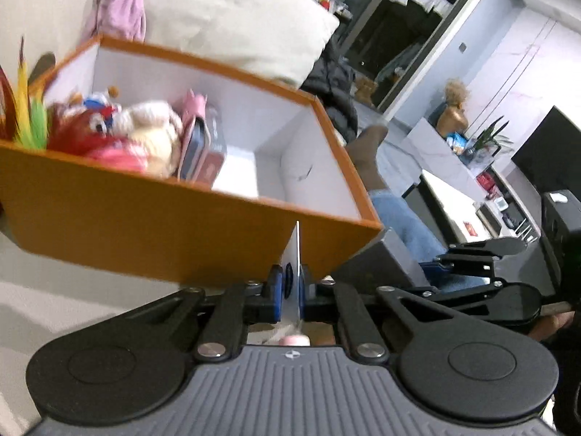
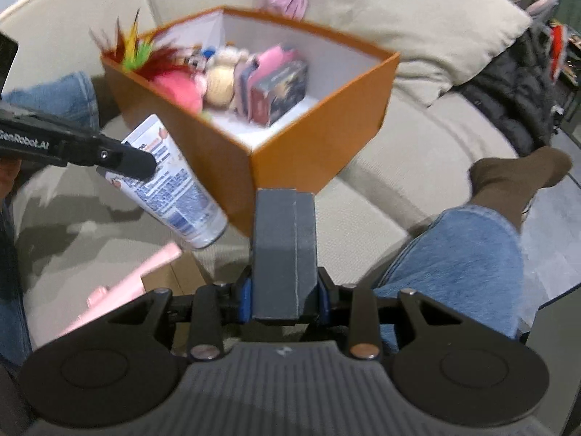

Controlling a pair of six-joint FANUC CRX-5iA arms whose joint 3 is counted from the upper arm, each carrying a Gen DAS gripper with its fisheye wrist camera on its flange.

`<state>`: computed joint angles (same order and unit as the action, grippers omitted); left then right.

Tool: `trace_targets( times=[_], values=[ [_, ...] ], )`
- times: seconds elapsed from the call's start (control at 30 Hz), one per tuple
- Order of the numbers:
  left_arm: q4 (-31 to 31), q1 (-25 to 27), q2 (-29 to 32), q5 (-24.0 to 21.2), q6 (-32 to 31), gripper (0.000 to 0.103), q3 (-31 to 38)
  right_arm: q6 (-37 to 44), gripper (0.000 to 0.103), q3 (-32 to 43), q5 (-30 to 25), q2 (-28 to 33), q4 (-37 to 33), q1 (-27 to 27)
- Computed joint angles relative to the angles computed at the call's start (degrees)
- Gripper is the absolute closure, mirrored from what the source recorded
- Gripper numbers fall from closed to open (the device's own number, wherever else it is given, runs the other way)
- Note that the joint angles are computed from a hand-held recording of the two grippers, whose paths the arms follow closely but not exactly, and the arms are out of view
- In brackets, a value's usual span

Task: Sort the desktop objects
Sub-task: 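Carry the grey box into the orange box and open the right tool while the left tool carries the tube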

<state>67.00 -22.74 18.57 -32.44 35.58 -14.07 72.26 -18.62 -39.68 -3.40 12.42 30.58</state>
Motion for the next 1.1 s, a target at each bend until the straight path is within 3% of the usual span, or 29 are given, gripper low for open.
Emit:
trace_targets(
  times=[0.17,0.4,0.5,0.63,0.77,0.9,1.1],
  values=[
    [3.87,0.78,-3.07,-1.36,-3.67,0.094,-1.35,-10.13,0.067,-2.76,1.17,-3.76,8.74,1.30],
    [6.07,1.77,-6.08,-1.73,-8.61,0.095,0.91,-14.79,0.067,2.77,4.00,-4.02,6.02,0.77],
    [5.77,1.51,-5.51,0.93,-9.86,0.095,3.69,-18.16,0.067,7.56,3.90,0.37,6.76,0.83],
    [-8.05,2.66,-0.75,1.96,3.20,0.096,12.66,-21.22,0.067,16.10,0.26,9.03,6.97,0.77],
    [-15.08,2.42,4.36,3.42,9.26,0.096,18.37,-23.01,0.067,24.51,-3.91,17.67,6.26,0.25],
    [-16.69,2.31,7.40,4.08,9.70,0.096,20.47,-23.10,0.067,32.18,-8.39,24.45,4.68,-0.40],
    [-10.95,2.42,9.30,4.79,4.39,0.096,19.24,-22.88,0.067,42.20,-15.38,32.93,4.43,-0.59]
  ],
)
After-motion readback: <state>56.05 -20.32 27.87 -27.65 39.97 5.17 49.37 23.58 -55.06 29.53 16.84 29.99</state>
